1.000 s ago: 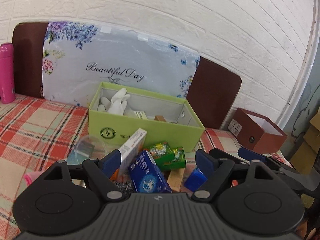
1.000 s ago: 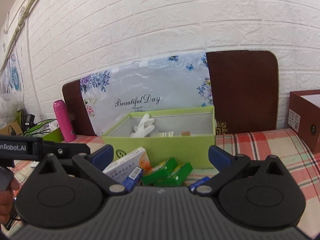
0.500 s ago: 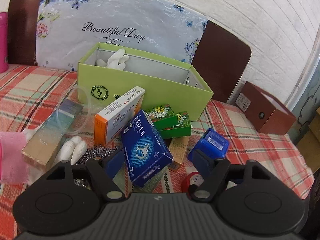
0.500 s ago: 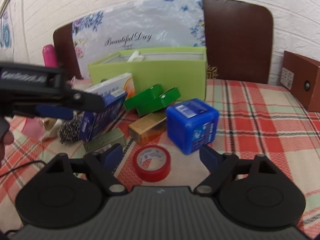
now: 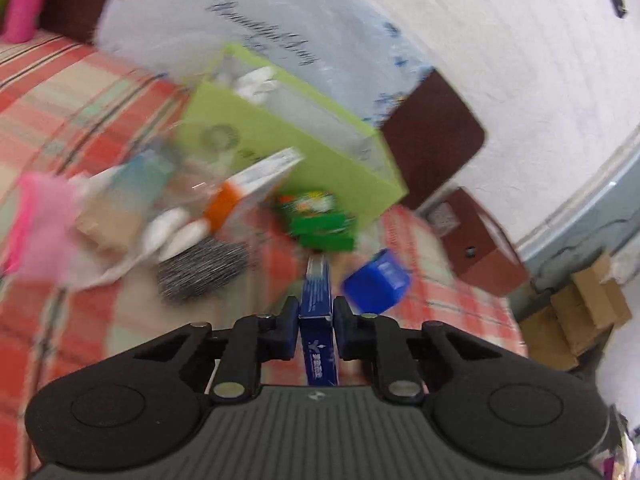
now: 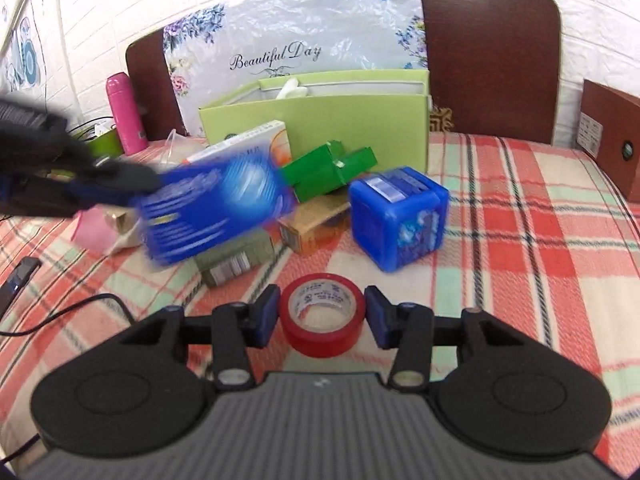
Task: Organize objects
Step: 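Grasp the blue medicine box with the left tool while the right tool grasps the red tape roll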
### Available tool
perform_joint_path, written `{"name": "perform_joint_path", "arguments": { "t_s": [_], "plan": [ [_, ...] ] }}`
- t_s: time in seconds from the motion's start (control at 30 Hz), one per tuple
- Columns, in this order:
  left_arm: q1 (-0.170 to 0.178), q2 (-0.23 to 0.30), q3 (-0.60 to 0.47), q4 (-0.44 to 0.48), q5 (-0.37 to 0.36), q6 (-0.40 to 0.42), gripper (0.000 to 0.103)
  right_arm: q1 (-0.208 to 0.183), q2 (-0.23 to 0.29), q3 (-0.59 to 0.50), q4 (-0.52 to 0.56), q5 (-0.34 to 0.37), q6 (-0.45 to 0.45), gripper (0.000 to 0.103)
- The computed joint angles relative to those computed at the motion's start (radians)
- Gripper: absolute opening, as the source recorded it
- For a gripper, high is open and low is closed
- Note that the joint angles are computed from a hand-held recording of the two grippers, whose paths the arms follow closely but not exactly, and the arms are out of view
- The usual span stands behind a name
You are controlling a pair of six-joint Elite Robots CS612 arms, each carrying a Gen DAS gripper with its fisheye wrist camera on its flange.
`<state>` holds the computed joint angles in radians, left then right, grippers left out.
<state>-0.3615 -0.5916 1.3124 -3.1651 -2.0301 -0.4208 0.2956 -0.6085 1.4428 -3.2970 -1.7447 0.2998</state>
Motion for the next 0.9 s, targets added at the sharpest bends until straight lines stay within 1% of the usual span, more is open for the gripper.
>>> {"name": "perform_joint_path", "arguments": {
  "t_s": [0.13,0.17,0.2,0.23,0.27,0.3,0.33,0.37,0.43,0.5,0.53,0.6,0.67,0.73,0.77,0.87,0.9],
  "plan": [
    [-0.003,-0.020,0.058,0.046,0.129,-0.043,0.023,0.003,-0.014,0.028,0.009,-0.009,0.031,0.046],
    [-0.004,-0.023,0.068,0.047,0.146,-0.037,0.023,0.004,-0.015,0.032,0.013,-0.010,0.034,0.046],
    [-0.005,-0.027,0.078,0.034,0.145,-0.010,0.025,0.005,-0.017,0.035,0.019,-0.012,0.035,0.046],
    [-0.007,-0.031,0.086,0.014,0.144,0.026,0.029,0.006,-0.018,0.038,0.019,-0.013,0.032,0.046],
    [-0.010,-0.033,0.093,-0.015,0.142,0.072,0.043,0.009,-0.017,0.040,0.014,-0.020,0.028,0.046],
    [-0.013,-0.035,0.098,-0.044,0.139,0.119,0.066,0.011,-0.016,0.040,0.010,-0.024,0.024,0.046],
    [-0.017,-0.034,0.100,-0.072,0.138,0.166,0.077,0.011,-0.016,0.041,0.005,-0.024,0.022,0.047],
    [-0.020,-0.030,0.098,-0.100,0.132,0.217,0.083,0.011,-0.015,0.041,0.001,-0.026,0.021,0.050],
    [-0.024,-0.020,0.083,-0.125,0.097,0.333,0.083,0.013,-0.013,0.038,0.001,-0.033,0.022,0.052],
    [-0.025,-0.002,0.053,-0.115,0.038,0.452,0.084,0.014,-0.014,0.039,0.003,-0.039,0.029,0.054],
    [-0.026,0.004,0.038,-0.085,0.019,0.504,0.084,0.014,-0.015,0.041,0.005,-0.042,0.034,0.056],
    [-0.032,0.010,0.014,-0.004,0.016,0.596,0.084,0.016,-0.017,0.045,0.006,-0.051,0.043,0.057],
    [-0.040,0.010,0.007,0.052,0.046,0.634,0.084,0.017,-0.021,0.051,0.004,-0.059,0.050,0.060],
    [-0.046,0.007,0.017,0.055,0.065,0.653,0.084,0.017,-0.023,0.057,0.003,-0.064,0.054,0.061],
    [-0.048,0.003,0.024,0.060,0.066,0.656,0.084,0.017,-0.025,0.059,0.005,-0.067,0.056,0.061],
    [-0.050,-0.008,0.045,0.093,0.027,0.656,0.084,0.017,-0.025,0.062,0.009,-0.065,0.047,0.063],
    [-0.055,-0.010,0.057,0.073,0.036,0.662,0.084,0.017,-0.024,0.062,0.011,-0.067,0.039,0.063]
  ]
}}
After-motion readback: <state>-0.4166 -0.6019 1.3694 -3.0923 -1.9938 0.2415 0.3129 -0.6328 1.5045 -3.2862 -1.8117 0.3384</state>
